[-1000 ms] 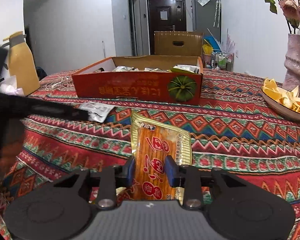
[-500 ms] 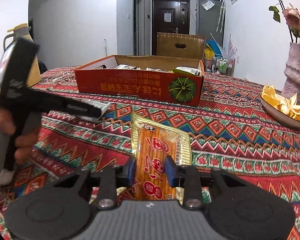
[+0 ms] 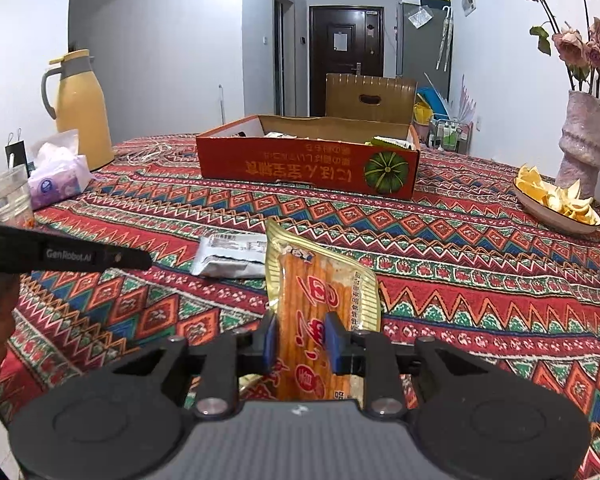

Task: Organize snacks
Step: 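Carry the wafer and white packets over the box and release them inside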

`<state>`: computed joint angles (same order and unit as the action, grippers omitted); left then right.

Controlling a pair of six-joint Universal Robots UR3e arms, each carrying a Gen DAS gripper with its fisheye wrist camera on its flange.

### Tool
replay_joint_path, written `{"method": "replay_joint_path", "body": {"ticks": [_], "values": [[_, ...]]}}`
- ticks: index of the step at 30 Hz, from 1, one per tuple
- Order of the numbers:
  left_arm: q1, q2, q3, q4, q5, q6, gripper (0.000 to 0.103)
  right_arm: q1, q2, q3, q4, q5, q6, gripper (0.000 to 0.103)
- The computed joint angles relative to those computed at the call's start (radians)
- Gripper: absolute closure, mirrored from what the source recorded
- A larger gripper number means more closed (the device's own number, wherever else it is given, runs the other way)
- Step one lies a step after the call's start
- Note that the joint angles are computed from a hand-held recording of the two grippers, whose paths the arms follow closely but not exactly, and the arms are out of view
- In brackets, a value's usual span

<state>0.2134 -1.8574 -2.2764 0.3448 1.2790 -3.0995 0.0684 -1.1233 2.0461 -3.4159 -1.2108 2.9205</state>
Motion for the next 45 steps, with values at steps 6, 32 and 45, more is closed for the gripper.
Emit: {"method": "replay_joint_path", "body": {"ticks": [6, 32, 45], "values": [[-0.016, -0.163, 0.24, -0.127, -0.116, 0.353, 0.021, -0.022, -0.01, -0.001, 0.013, -0.008, 0.002, 0.076], [0.041, 0.002, -0.108, 0.12, -0.157, 0.119, 0.069, -0.031, 0.064, -0.075, 0.055, -0.126, 0.071, 0.068], [0.127, 0.257, -0.26, -0.003, -0.144, 0.067, 0.069, -0.045, -0.076, 0.17, -0.093, -0.057, 0.063, 0.071]]}}
